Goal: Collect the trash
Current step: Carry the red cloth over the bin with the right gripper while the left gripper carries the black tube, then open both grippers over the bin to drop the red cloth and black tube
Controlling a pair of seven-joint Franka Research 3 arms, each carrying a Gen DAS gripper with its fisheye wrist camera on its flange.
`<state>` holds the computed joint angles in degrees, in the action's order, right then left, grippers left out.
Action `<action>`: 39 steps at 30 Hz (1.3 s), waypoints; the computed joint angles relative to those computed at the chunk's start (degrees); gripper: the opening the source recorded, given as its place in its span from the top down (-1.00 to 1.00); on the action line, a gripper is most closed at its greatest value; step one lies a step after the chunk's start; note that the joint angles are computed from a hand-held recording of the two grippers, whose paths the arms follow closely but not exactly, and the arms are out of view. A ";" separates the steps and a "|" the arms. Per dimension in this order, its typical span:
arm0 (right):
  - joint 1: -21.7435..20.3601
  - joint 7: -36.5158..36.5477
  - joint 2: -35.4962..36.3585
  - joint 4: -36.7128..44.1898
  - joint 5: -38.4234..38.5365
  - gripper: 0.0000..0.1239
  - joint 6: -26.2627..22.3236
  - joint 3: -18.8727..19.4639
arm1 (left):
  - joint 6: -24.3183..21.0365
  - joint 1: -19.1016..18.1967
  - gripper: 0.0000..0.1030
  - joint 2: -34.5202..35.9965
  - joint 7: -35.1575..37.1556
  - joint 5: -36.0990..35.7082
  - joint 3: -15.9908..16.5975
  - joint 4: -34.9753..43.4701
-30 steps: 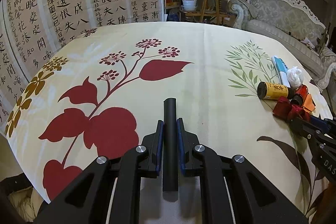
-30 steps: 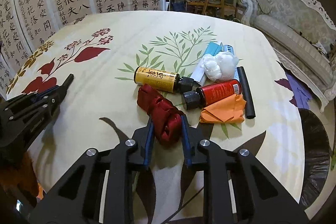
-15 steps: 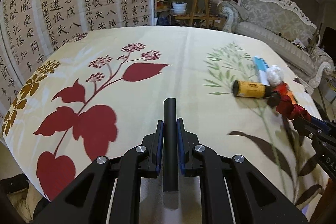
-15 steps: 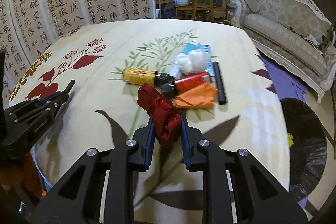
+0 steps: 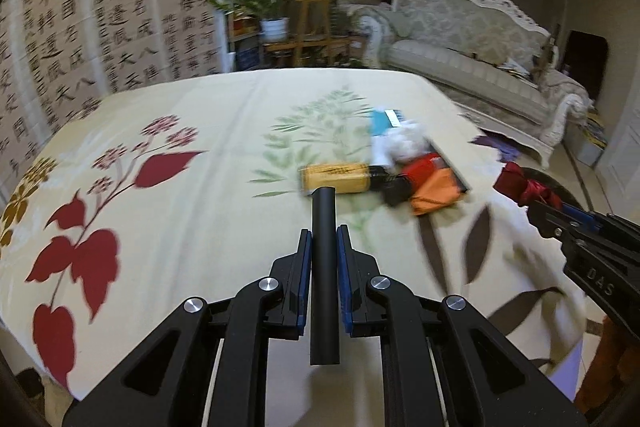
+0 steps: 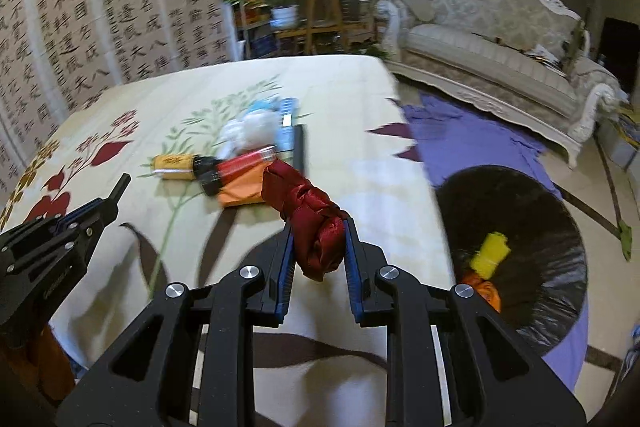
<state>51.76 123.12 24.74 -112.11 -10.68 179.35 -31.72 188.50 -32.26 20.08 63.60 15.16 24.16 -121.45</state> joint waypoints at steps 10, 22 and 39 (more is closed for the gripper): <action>12.02 5.52 1.13 -5.23 1.97 0.64 1.46 -17.22 | 1.05 7.68 0.74 2.09 3.88 1.67 -13.21 6.05; 18.74 2.79 4.92 -8.99 11.40 0.64 2.61 -28.00 | 0.00 10.60 0.74 8.05 6.49 3.67 -21.66 15.71; 7.77 -7.18 6.24 -6.61 24.03 0.64 3.75 -20.04 | -8.01 10.08 0.74 18.43 6.18 8.46 -25.95 32.49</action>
<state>59.53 115.94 30.98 -118.72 13.35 183.10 -51.76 180.49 -22.19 38.51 69.78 23.62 -1.79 -88.96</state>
